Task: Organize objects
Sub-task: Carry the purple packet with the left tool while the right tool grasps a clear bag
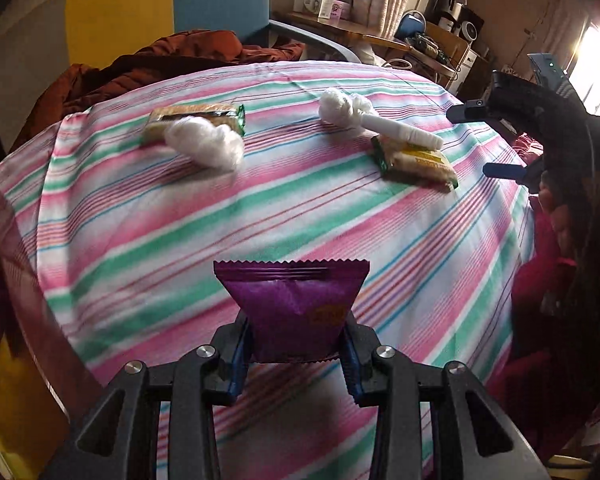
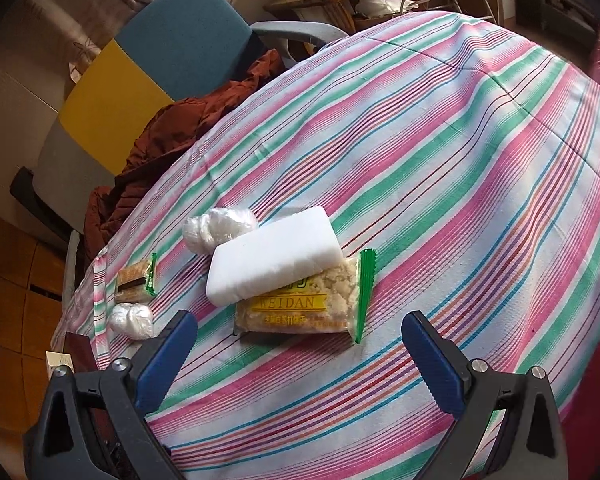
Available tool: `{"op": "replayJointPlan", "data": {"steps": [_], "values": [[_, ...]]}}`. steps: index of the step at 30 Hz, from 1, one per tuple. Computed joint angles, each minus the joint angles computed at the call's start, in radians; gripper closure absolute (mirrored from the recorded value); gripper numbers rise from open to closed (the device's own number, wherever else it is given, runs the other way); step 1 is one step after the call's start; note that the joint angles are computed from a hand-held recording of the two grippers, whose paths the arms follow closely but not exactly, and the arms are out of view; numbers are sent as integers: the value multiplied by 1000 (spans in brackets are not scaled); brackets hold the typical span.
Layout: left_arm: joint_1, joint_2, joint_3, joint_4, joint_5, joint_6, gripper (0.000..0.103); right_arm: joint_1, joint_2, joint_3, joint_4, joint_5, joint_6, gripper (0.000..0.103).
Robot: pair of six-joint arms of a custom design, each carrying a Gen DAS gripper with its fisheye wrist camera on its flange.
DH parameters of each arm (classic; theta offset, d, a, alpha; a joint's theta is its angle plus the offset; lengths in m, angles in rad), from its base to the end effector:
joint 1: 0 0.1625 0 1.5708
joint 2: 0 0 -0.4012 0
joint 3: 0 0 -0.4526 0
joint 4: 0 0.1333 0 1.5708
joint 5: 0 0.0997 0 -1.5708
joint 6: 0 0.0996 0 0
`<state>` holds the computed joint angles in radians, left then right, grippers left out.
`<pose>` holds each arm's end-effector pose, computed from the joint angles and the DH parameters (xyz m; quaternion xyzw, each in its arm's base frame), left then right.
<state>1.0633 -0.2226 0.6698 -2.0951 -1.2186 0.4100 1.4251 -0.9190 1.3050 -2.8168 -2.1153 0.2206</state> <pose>-0.2938 -0.8733 -0.0302 0.4296 0.8851 -0.0464 0.1730 -0.0342 -0.7958 0.3310 -0.2697 -0.8404 0.4104 0.2292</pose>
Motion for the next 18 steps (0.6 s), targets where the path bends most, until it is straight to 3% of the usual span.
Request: {"op": "replayJointPlan", "data": {"steps": [4,10,15,18], "values": [[5,-50,77,-29,-12,-5,65,11,9,-9,-7,-34,-22,0],[5,-119,159,-91,-56,5,65,62,89,-110,64,-8,-206,0],[9,-178,216,-149,-77,-1,65,106,237,-307,192,25,-354,2],[15,-216,249,-179,-79,-10,65,126,369,-487,289,13,-418,6]]}}
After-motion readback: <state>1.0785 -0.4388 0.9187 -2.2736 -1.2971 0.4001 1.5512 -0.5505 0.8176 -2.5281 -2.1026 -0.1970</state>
